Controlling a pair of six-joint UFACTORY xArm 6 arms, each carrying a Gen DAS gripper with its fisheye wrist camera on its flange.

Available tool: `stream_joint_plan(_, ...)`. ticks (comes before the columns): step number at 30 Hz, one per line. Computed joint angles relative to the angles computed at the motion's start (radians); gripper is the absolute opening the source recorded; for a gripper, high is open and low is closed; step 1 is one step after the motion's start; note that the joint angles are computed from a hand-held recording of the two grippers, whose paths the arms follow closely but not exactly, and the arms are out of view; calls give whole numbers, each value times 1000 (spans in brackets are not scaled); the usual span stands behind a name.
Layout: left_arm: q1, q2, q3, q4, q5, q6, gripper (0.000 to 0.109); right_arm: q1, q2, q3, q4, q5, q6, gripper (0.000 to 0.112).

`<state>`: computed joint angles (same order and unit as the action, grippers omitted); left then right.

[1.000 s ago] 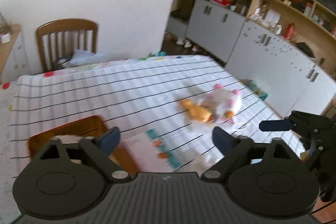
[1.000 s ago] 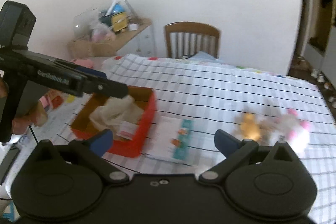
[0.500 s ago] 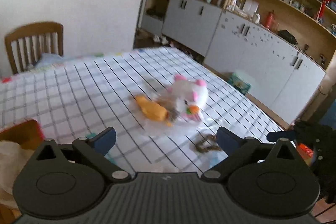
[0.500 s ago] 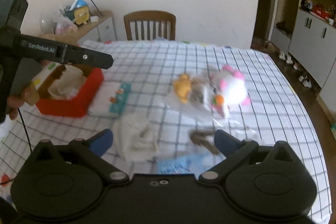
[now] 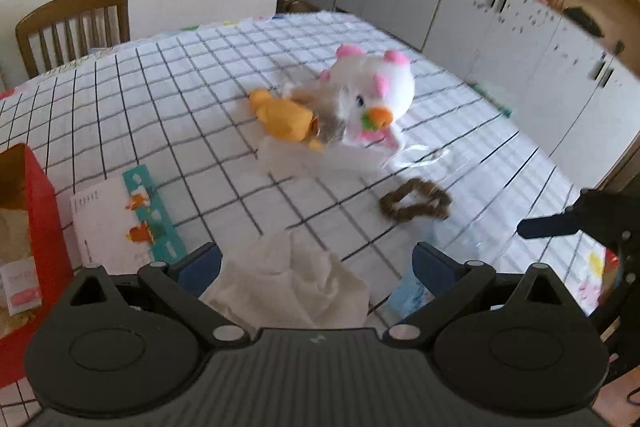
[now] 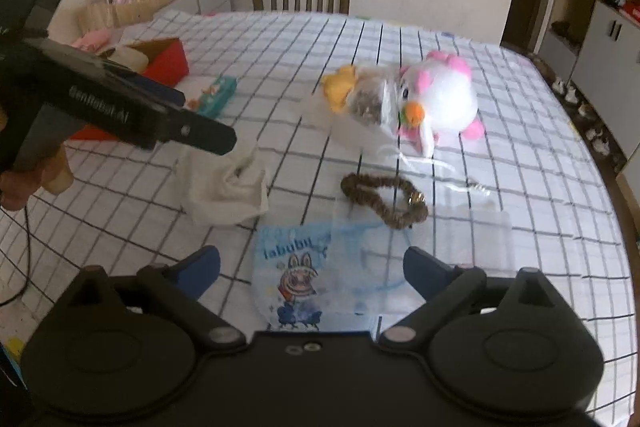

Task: Organize soft objects
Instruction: 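Move the left gripper back to the second white cloth on the table, then grasp the white cloth with the left gripper while the right gripper grasps the brown bracelet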

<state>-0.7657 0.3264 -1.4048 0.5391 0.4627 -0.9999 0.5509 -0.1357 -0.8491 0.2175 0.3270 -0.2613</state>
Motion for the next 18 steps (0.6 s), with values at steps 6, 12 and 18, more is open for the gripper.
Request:
stream_joint_plan(6, -5, 23, -15, 41, 46, -73, 102, -4, 30, -3, 23, -22, -49, 88)
stream_joint_plan(12, -7, 51, -29, 52, 67, -80, 102, -43, 78, -50, -9, -3, -13, 81)
stream_joint_plan(18, -7, 80, -55, 65, 77, -76, 102, -74, 176, -162, 10, 12, -12, 73)
